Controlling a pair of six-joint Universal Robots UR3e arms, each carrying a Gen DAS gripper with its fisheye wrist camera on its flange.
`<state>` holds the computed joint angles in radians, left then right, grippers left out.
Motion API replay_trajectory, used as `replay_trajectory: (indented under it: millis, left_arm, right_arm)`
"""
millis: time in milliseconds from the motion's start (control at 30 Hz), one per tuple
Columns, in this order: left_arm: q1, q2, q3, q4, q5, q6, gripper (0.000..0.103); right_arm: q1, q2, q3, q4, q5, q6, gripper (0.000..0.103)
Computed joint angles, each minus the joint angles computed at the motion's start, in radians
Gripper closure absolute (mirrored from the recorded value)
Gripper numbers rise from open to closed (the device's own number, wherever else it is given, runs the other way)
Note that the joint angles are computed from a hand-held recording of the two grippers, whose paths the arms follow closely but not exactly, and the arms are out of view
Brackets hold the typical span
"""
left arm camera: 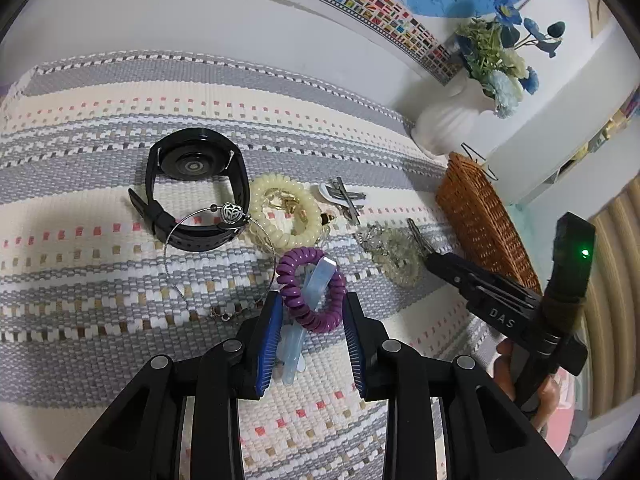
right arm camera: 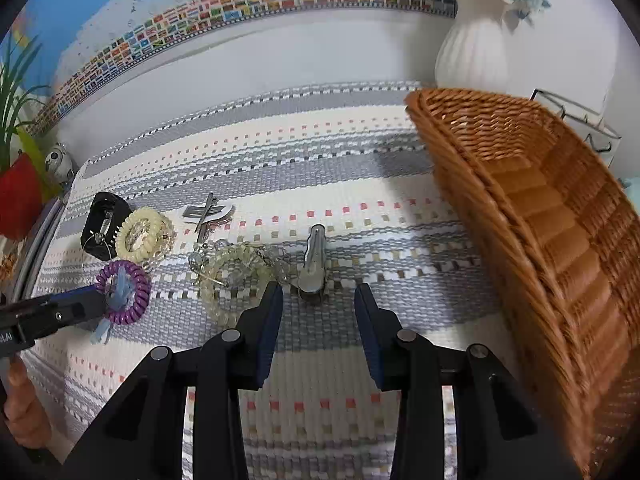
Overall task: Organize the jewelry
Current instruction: 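Grasp the silver hair clip with the right tool while the left tool grasps the purple coil bracelet, then carry both held items into the wicker basket and open both tools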
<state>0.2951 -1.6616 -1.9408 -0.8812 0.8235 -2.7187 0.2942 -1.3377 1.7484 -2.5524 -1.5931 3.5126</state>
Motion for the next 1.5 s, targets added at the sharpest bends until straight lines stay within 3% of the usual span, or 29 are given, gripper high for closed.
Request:
replay_trajectory:
  millis: [67, 167, 333, 500, 733, 933, 1200, 1500]
  left_arm:
    - [-0.005, -0.015, 0.011, -0.002, -0.002, -0.009, 0.073]
    - [-0.022, -0.036, 0.02, 0.019, 0.014, -0.031, 0.084]
    - [-0.026, -0.039, 0.002, 0.066, 0.019, -0.046, 0.09]
    - [-0.015, -0.008, -0.028, 0.083, -0.006, -0.027, 0.093]
    - [0.057, 0.14, -0.11, 0.017, -0.101, 0.072, 0.093]
    - [0.072, 0.23, -0.117, -0.049, -0.125, 0.098, 0.093]
    - [-0.004, 0.283, -0.03, -0.097, -0.137, 0.078, 0.093]
    - [-0.315, 0.059, 0.316, 0.029, -0.053, -0.123, 0.093]
  right_arm:
    - [-0.003, 0.023, -0.022, 0.013, 0.003, 0.006, 0.063]
    - [0.003, 0.049, -0.05, 0.017, -0.02, -0.002, 0.064]
    - [0.026, 0.069, -0.084, 0.04, -0.066, -0.017, 0.084]
    - [0.021, 0.034, -0.046, 0.024, -0.042, -0.025, 0.084]
    - [0.037, -0.015, 0.004, -0.01, -0.044, -0.015, 0.084]
    - [0.032, -0.097, 0.081, -0.055, -0.025, -0.012, 0.084]
    - [-0.016, -0.308, 0.182, -0.042, 0.039, -0.027, 0.084]
    - [-0.282, -0.716, 0.292, 0.19, 0.112, -0.143, 0.084]
